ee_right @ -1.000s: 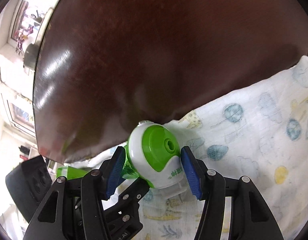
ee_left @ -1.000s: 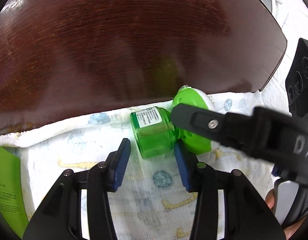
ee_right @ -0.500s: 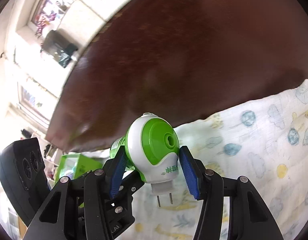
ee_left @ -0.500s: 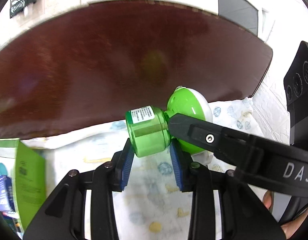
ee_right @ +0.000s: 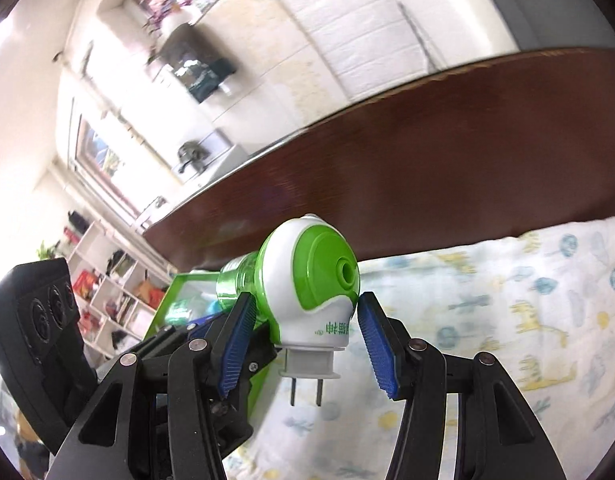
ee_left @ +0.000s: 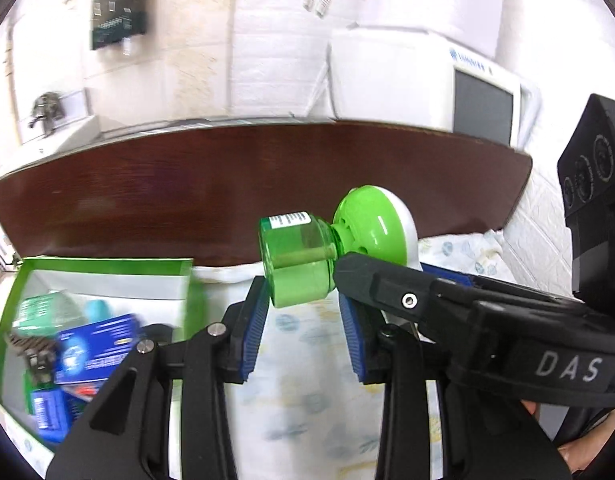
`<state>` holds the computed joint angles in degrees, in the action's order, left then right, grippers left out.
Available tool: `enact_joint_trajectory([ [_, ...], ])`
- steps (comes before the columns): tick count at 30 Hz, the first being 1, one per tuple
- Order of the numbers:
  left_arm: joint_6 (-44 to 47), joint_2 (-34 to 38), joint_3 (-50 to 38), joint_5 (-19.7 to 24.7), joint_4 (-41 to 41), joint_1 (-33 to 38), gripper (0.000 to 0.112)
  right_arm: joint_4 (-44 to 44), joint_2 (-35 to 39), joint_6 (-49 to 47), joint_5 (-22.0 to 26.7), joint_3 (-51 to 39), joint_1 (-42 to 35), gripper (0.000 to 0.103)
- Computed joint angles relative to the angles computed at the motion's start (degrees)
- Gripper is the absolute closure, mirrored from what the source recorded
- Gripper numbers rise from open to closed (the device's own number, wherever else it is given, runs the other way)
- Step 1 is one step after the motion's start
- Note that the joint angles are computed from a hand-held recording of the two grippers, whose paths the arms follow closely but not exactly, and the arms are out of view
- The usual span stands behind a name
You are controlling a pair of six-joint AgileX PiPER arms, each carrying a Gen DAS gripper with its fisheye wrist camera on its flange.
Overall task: Organize rigid objects
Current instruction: 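Carry the repellent into the green box and lower it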
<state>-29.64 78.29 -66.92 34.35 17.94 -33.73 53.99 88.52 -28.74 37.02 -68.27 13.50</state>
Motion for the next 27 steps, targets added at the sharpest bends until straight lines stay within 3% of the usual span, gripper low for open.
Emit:
enact_joint_trajectory([
  [4,2.5,-1.1,3.8,-4.3,-2.2,5.0,0.079,-5.1,2.3,6.6,-0.7,-5.5,5.9,0.047],
  [10,10.1,-9.6,10.0,-3.6,-9.1,12.2,0.079,-10.5,3.7,12.6,-2.9,-7.8,14.5,0.047],
  [15,23.2,-16.0,16.5,-2.4,-21.1,22.0,0.079,-14.8,6.4,18.1,-3.6,-10.2,21.4,0.047],
  [22,35.1,-17.4,21.0,0.0,-31.7,29.1,0.078,-18.5,7.6,23.5,-5.0,-7.4,27.1,0.047],
  [27,39.5,-17.7,22.6,0.5,-36.2,29.8,0.076,-21.0,7.8,26.9,-5.2,-6.1,28.4,0.047],
])
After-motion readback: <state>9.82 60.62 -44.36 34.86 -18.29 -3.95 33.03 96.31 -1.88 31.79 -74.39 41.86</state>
